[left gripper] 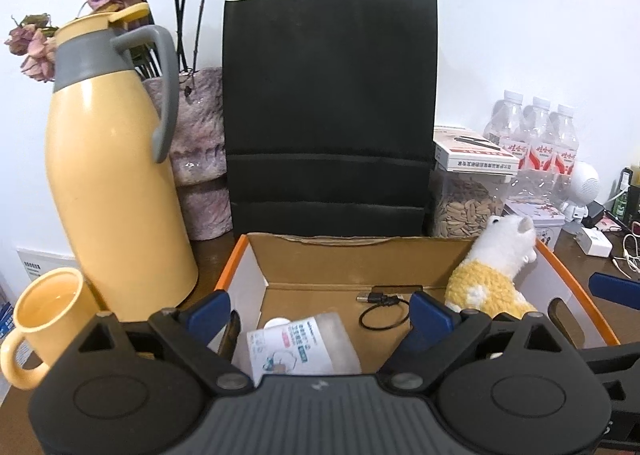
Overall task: Organize objects
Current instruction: 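Move both tools back toward the remaining objects on the table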
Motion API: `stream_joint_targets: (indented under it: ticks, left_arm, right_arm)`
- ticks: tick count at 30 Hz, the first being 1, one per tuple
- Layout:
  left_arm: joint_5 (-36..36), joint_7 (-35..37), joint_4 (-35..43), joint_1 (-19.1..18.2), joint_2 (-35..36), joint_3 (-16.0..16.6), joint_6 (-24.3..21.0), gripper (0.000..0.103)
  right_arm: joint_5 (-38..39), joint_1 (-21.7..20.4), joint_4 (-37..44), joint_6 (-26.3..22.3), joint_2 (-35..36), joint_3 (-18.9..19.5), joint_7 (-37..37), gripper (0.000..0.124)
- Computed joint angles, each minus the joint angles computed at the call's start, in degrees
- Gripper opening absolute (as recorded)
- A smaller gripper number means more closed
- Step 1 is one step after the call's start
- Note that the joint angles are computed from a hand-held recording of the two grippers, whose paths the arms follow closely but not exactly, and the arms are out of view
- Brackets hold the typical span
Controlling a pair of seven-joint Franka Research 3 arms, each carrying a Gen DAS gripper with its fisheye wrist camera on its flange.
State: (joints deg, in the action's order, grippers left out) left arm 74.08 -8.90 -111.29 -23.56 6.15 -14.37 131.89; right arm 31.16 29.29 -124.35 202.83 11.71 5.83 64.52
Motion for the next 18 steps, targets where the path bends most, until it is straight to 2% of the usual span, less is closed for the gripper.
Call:
stream_joint_targets:
  ticks: [13,18]
  left_arm:
    - [-0.76,-3.62,-9.23,-0.30,-7.90,-3.55,-0.94,0.097]
    - [-1.37,-5.15,-12.33,-0.51,-10.59,-5.25,-1.73,0.097]
  right_arm:
    - [-3.86,-1.79,-11.85,3.12,-8.22,2.85,5.97,0.103]
    - [-2.77,-1.43,-16.23,4.43,-11.36,3.70,6.22,0.103]
